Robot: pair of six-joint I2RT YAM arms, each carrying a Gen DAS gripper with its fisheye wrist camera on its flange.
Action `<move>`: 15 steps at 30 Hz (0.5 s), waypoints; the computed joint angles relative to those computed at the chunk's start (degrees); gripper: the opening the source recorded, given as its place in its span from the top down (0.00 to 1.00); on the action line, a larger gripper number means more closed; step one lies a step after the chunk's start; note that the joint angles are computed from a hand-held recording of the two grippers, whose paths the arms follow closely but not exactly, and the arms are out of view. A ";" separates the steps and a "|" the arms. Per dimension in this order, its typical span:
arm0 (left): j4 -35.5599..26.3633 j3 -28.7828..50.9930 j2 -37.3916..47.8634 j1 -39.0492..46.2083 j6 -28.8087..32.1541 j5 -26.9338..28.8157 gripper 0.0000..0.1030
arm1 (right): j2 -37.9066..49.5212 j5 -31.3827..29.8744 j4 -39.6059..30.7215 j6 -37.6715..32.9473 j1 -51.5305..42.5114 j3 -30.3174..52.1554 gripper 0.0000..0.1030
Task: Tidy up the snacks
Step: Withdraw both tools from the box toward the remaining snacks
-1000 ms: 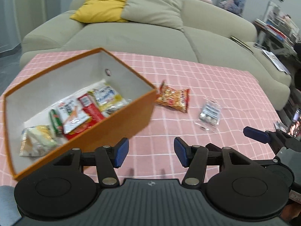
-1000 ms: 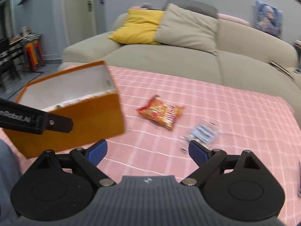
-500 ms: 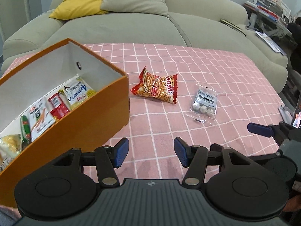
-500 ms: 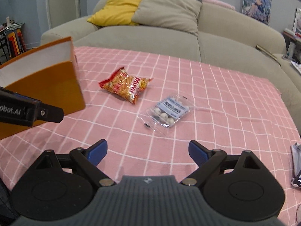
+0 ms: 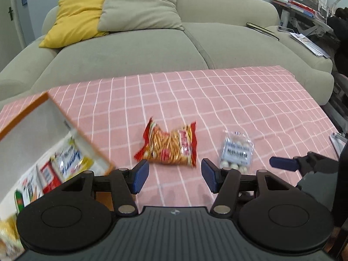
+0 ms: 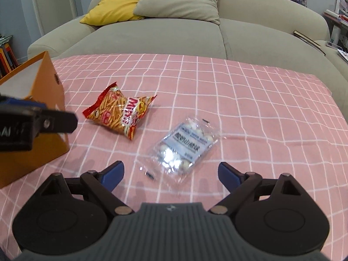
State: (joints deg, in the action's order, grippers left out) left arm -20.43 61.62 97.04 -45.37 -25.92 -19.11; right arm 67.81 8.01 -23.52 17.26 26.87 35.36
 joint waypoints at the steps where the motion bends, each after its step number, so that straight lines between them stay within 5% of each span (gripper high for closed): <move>1: -0.44 1.60 1.36 0.43 0.73 0.20 0.31 | 1.48 -0.55 0.53 -0.11 -0.67 0.64 0.12; 15: -16.65 27.48 24.02 7.23 2.34 2.57 0.18 | 19.91 -6.03 -0.50 4.90 -6.69 12.47 0.08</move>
State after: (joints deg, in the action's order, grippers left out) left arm -37.08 89.11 121.06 -38.14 -23.58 -16.54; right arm 87.72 1.99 -24.02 22.16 20.18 47.82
